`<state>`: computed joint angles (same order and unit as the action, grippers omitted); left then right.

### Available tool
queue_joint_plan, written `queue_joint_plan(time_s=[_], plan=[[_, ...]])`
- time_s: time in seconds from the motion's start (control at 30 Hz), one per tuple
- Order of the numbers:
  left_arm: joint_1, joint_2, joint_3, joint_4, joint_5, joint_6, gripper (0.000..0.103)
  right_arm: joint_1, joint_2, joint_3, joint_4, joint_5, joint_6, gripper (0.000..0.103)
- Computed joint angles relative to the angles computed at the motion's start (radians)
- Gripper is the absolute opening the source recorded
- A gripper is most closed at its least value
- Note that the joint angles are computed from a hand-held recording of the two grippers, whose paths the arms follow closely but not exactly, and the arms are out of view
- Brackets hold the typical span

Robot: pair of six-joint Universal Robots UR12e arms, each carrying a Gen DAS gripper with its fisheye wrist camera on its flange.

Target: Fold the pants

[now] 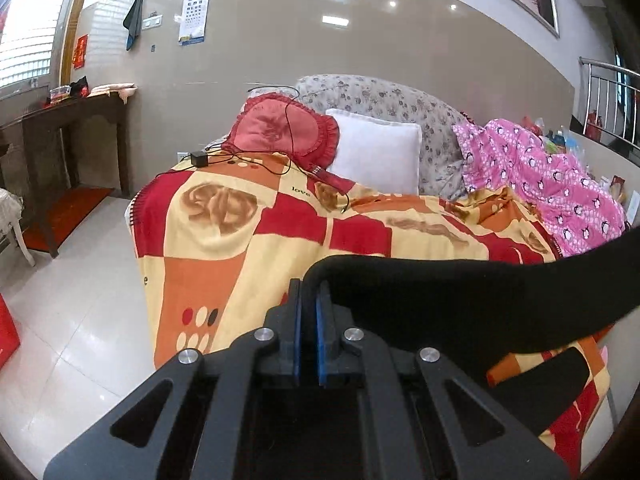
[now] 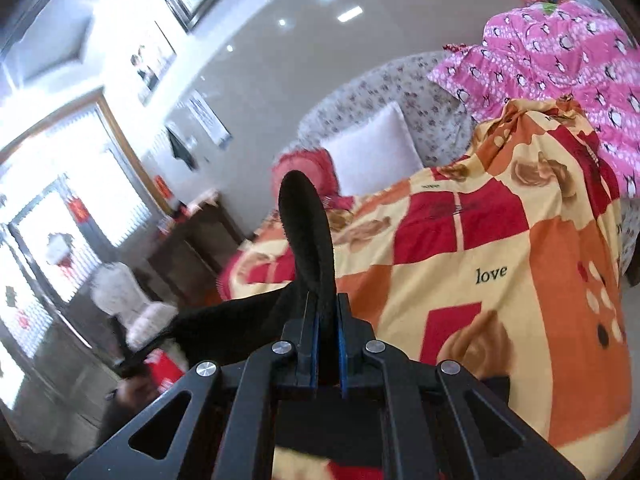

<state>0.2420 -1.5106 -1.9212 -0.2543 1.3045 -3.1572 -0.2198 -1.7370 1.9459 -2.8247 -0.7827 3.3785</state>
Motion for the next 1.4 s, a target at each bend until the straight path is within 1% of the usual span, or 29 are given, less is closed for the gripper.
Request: queue_joint_plan(time_s=[0.1,0.17,0.2,0.23,0.27,0.3,0.33,0.37,0.4,0.43,0.47,0.53,0.57,0.6,0.67,0.73,0.8,0.83,0.87,0.9,0.97,1.0,1.03,1.1,1.17,1.2,1.23,1.33,1.4], plan=[[-0.019,-0.037,0.025,-0.032,0.015,-0.006,0.003,-0.009,-0.001,0.015,0.010,-0.003,0.000,0.006],[-0.042,-0.080,0.055,-0.067,0.058,-0.008,0.003,-0.009,0.037,0.004,0.029,-0.028,0.034,0.006],[-0.055,-0.102,0.070,-0.085,0.092,-0.011,0.003,0.002,0.061,-0.006,0.039,-0.077,0.033,0.006],[-0.065,-0.122,0.085,-0.110,0.123,-0.018,0.004,0.017,0.097,-0.026,0.052,-0.169,0.020,0.006],[-0.072,-0.145,0.103,-0.150,0.153,-0.042,0.005,0.029,0.126,-0.038,0.050,-0.223,0.039,0.009],[-0.073,-0.152,0.107,-0.166,0.166,-0.058,0.005,0.052,0.158,-0.060,0.073,-0.319,0.022,0.012],[-0.070,-0.151,0.102,-0.170,0.173,-0.076,0.006,0.068,0.179,-0.080,0.122,-0.424,-0.038,0.013],[-0.067,-0.145,0.089,-0.152,0.179,-0.094,0.010,0.084,0.189,-0.093,0.161,-0.516,-0.058,0.013],[-0.064,-0.134,0.070,-0.125,0.197,-0.107,0.022,0.095,0.192,-0.093,0.166,-0.567,-0.065,0.013],[-0.063,-0.125,0.057,-0.104,0.222,-0.113,0.029,0.102,0.188,-0.081,0.135,-0.576,-0.051,0.013],[-0.064,-0.114,0.041,-0.070,0.260,-0.117,0.042,0.097,0.180,-0.066,0.102,-0.542,-0.053,0.014],[-0.060,-0.094,0.018,-0.026,0.284,-0.131,0.046,0.108,0.168,-0.051,0.067,-0.539,-0.098,0.027],[-0.051,-0.075,0.000,-0.006,0.256,-0.154,0.046,0.115,0.167,-0.048,0.057,-0.538,-0.123,0.035],[-0.044,-0.068,-0.003,-0.004,0.225,-0.168,0.047,0.116,0.166,-0.045,0.052,-0.510,-0.142,0.040],[-0.026,-0.039,-0.029,0.001,0.108,-0.189,0.048,0.119,0.177,-0.059,0.085,-0.422,-0.175,0.041],[-0.010,-0.016,-0.059,0.001,-0.032,-0.195,0.052,0.133,0.198,-0.086,0.155,-0.421,-0.218,0.042],[-0.002,-0.015,-0.074,-0.020,-0.142,-0.189,0.059,0.152,0.218,-0.103,0.222,-0.465,-0.230,0.042],[0.001,-0.022,-0.076,-0.043,-0.192,-0.184,0.060,0.153,0.234,-0.115,0.270,-0.474,-0.228,0.042],[0.001,-0.030,-0.076,-0.061,-0.217,-0.179,0.060,0.150,0.253,-0.107,0.275,-0.459,-0.213,0.042],[-0.001,-0.044,-0.071,-0.110,-0.233,-0.171,0.060,0.137,0.250,-0.092,0.239,-0.426,-0.212,0.044],[-0.014,-0.064,-0.062,-0.196,-0.194,-0.176,0.060,0.133,0.248,-0.083,0.232,-0.419,-0.229,0.060],[-0.010,-0.067,-0.069,-0.183,-0.202,-0.175,0.060,0.131,0.245,-0.069,0.199,-0.409,-0.238,0.065],[-0.008,-0.064,-0.085,-0.128,-0.207,-0.176,0.063,0.130,0.241,-0.050,0.158,-0.396,-0.257,0.068],[-0.006,-0.062,-0.103,-0.083,-0.218,-0.165,0.065,0.133,0.238,-0.044,0.156,-0.385,-0.297,0.081],[-0.005,-0.065,-0.132,0.008,-0.235,-0.155,0.072,0.142,0.233,-0.045,0.172,-0.398,-0.324,0.085],[-0.007,-0.065,-0.140,0.032,-0.236,-0.148,0.074,0.146,0.233,-0.046,0.177,-0.409,-0.334,0.086],[-0.008,-0.063,-0.146,0.047,-0.236,-0.142,0.075,0.149,0.232,-0.046,0.182,-0.417,-0.349,0.087],[0.007,-0.076,-0.143,0.068,-0.295,-0.165,0.082,0.148,0.231,-0.046,0.194,-0.412,-0.374,0.091],[0.016,-0.084,-0.138,0.060,-0.332,-0.153,0.090,0.151,0.241,-0.058,0.198,-0.406,-0.374,0.094]])
